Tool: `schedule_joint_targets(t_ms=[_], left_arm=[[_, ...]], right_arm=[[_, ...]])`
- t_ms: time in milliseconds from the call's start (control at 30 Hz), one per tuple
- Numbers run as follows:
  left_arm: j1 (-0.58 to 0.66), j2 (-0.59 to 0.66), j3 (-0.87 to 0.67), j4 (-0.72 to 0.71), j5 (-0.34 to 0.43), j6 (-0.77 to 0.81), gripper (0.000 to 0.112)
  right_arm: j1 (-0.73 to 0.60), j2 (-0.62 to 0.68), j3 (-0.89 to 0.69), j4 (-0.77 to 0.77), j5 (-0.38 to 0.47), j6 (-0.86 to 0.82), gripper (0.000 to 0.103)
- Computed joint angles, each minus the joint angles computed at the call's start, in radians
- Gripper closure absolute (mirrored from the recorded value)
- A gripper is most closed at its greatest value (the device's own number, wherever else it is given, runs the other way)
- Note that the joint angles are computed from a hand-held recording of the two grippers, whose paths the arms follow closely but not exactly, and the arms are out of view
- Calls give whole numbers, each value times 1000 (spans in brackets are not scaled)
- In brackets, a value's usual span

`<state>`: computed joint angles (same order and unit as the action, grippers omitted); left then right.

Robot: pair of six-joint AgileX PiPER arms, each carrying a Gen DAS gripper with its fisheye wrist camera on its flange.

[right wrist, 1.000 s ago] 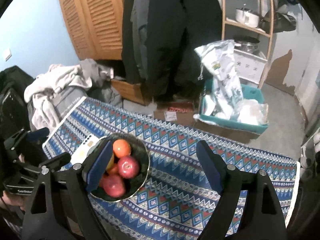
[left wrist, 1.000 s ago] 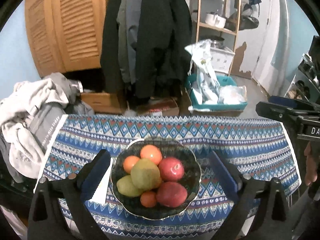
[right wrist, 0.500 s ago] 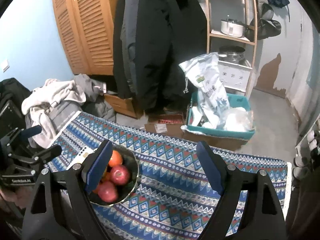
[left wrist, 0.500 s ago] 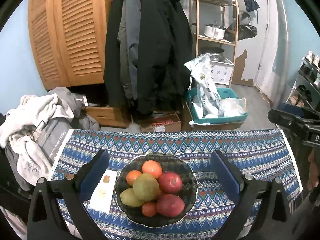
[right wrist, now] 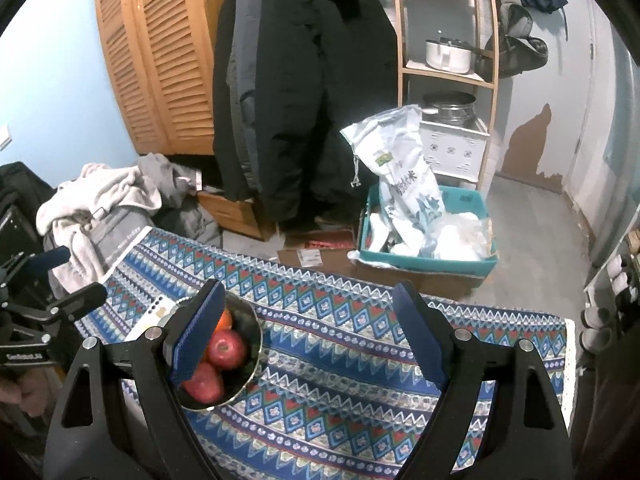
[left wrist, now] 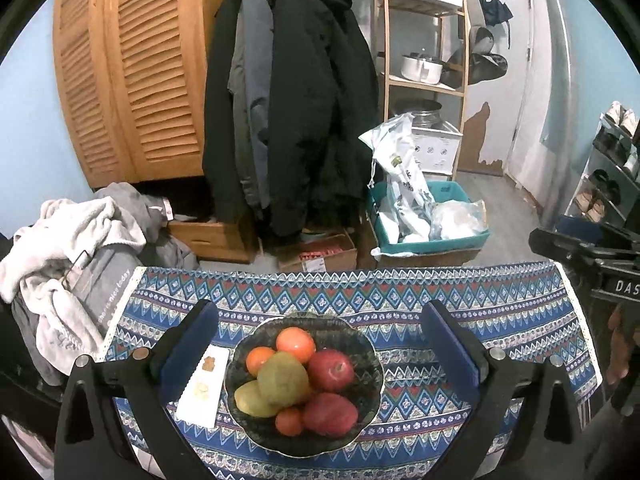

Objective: Organize fruits

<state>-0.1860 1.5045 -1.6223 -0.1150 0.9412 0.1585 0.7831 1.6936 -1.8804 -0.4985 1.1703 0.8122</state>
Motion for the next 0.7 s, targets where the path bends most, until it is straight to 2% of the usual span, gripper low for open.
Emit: schedule_joint_targets(t_ms=[700], left_arm=[[-8,-7,7,22,14,-18,10]], right_arm=[[-4,-1,-8,2,8,-5,18]])
